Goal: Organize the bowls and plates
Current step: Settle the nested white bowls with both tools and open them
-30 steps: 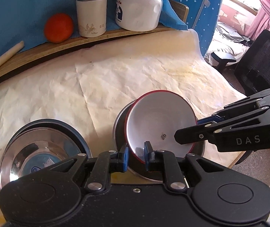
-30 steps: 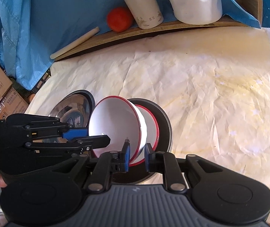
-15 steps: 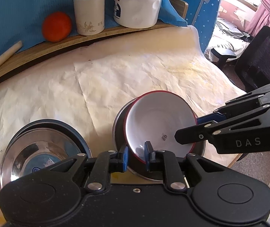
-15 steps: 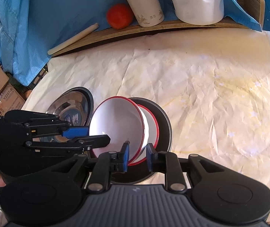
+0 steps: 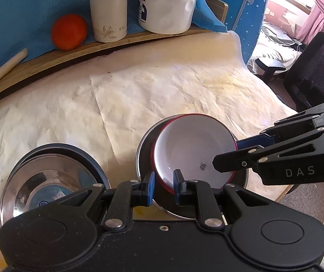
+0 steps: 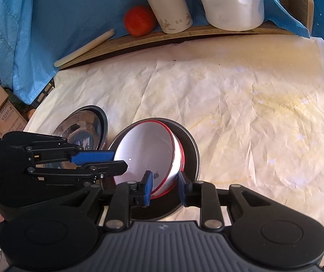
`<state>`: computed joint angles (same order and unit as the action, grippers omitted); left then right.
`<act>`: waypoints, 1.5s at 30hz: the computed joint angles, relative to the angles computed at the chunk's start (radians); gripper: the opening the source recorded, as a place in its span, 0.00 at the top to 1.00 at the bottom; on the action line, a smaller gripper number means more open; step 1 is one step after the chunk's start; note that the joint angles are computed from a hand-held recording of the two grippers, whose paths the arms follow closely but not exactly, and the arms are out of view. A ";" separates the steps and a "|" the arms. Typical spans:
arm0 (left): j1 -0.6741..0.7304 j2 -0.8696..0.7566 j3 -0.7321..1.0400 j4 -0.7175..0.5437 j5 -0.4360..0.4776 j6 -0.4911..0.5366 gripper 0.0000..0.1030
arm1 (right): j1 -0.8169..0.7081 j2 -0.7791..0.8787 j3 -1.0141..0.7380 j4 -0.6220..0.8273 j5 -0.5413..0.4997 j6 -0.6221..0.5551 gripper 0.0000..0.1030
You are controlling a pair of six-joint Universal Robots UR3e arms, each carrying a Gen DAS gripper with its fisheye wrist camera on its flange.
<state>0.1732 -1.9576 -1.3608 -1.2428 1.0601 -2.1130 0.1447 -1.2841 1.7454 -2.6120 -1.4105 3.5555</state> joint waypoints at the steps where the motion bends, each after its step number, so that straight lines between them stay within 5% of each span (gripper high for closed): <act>1: 0.000 0.001 -0.001 0.001 0.000 0.000 0.82 | 0.001 0.000 0.000 0.000 -0.001 0.000 0.72; 45: 0.011 0.006 -0.002 -0.018 -0.016 -0.008 0.80 | 0.027 -0.016 0.051 -0.082 -0.057 -0.024 0.71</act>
<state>0.1845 -1.9511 -1.3627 -1.2607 1.0443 -2.1211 0.1712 -1.3006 1.7960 -2.6938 -1.4679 3.5311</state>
